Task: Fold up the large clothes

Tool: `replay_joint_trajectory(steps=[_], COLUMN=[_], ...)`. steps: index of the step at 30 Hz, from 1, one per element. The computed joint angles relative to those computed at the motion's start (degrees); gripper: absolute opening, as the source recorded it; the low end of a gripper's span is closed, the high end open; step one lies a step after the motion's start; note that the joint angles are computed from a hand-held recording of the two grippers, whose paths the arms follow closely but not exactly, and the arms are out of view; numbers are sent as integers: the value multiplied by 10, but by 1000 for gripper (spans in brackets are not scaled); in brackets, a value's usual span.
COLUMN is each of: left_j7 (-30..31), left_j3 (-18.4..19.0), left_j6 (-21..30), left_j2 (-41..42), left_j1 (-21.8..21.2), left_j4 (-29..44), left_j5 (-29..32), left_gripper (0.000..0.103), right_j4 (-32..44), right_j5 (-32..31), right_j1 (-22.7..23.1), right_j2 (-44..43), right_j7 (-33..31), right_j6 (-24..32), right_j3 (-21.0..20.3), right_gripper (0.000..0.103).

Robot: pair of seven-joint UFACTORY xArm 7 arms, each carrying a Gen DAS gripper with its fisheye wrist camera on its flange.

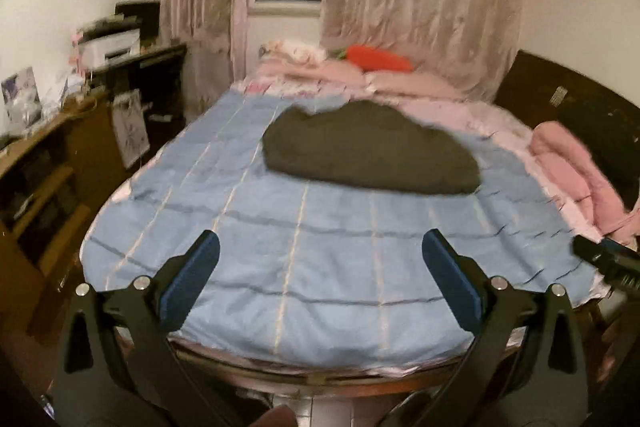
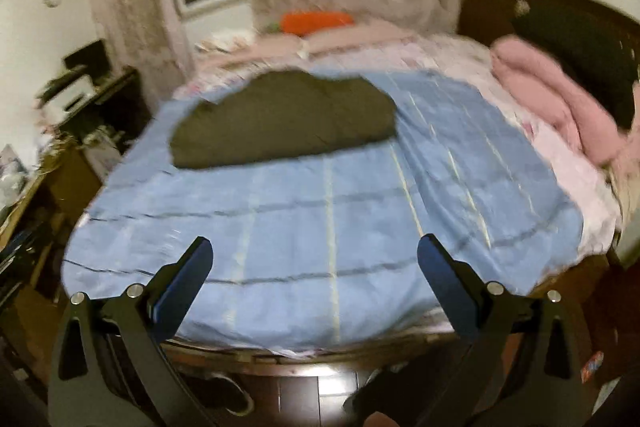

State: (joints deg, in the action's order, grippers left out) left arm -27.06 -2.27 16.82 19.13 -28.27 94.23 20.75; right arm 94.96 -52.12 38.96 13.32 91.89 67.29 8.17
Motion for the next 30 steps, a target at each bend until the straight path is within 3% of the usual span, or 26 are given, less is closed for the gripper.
replay_joint_trajectory(steps=[3,7,11,16,18,21,30], left_j7=[-45,-92,-138,-120,-100,-112,-99], left_j3=[19,4,-19,-61,-75,-81,-85], left_j6=[24,34,22,46,78,105,105], left_j2=[-29,-76,-134,-170,-164,-162,-168], left_j1=[-36,-40,-26,8,12,12,31], left_j4=[12,-2,-52,-77,-61,-51,-65], left_j5=[53,94,125,85,89,112,90], left_gripper=[101,101,101,101,101,101,101], right_j4=[78,114,147,180,192,212,203], right_j5=[-35,-85,-88,-99,-101,-99,-92], right_j1=[34,75,105,133,138,149,161], right_j2=[20,13,16,32,41,58,60], right_j7=[-27,-14,-30,-44,-49,-62,-62], right_j6=[59,109,159,181,176,183,186], right_j3=[1,0,9,6,0,-11,-23], right_gripper=[102,102,102,102,102,102,102])
